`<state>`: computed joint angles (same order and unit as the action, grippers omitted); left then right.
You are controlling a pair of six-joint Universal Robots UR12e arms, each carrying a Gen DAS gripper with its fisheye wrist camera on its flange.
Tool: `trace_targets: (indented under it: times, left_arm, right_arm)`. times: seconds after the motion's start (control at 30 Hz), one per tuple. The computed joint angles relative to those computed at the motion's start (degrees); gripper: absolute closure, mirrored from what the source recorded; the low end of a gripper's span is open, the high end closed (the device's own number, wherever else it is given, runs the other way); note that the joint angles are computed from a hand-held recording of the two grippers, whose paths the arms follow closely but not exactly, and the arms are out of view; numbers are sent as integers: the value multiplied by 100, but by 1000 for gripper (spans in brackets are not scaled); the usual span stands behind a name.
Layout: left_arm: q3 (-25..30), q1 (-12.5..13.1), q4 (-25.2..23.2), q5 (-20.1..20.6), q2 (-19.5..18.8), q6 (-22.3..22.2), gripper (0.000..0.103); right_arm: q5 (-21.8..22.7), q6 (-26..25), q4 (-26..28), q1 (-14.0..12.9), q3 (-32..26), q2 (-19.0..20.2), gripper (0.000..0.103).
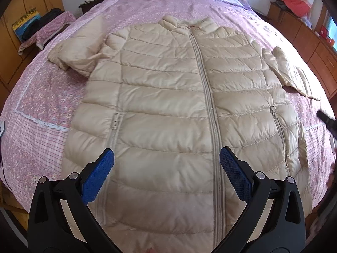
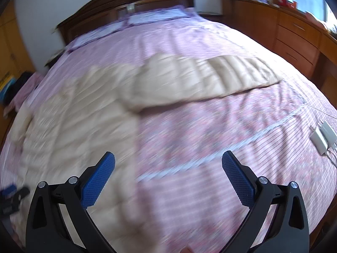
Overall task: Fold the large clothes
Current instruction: 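Move the right tool to the coat sleeve and grasp its cuff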
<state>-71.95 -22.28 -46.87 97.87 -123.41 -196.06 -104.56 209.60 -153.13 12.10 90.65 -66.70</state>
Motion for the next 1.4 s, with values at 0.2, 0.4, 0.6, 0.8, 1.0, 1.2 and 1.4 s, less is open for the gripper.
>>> trace_targets:
  times: [0.2, 0.4, 0.6, 0.8, 1.0, 1.2, 1.4]
  left_arm:
    - [294, -48, -282, 6, -183, -42, 3]
    - [557, -87, -628, -70, -385, -163, 3]
    - [736, -170, -755, 126, -531, -12, 3]
    - [798, -164, -847, 99, -604, 44, 3]
    - [701, -131, -634, 29, -610, 35, 3]
    - [698, -168, -588, 188, -625, 48, 3]
    - [676, -185, -520, 267, -626, 78, 3]
  right_arm:
    - [176, 297, -59, -540, -27, 55, 5]
    - [602, 641, -260, -1056, -109, 232, 5]
    - [903, 925, -524, -1413, -241, 421, 5]
    - [747, 895, -150, -1539, -633, 694, 5]
    - [1091, 1032, 28, -1640, -764, 928, 5]
    - [1016, 998, 85, -1617, -764, 936, 5]
    - [789, 605, 461, -1540, -922, 950, 28]
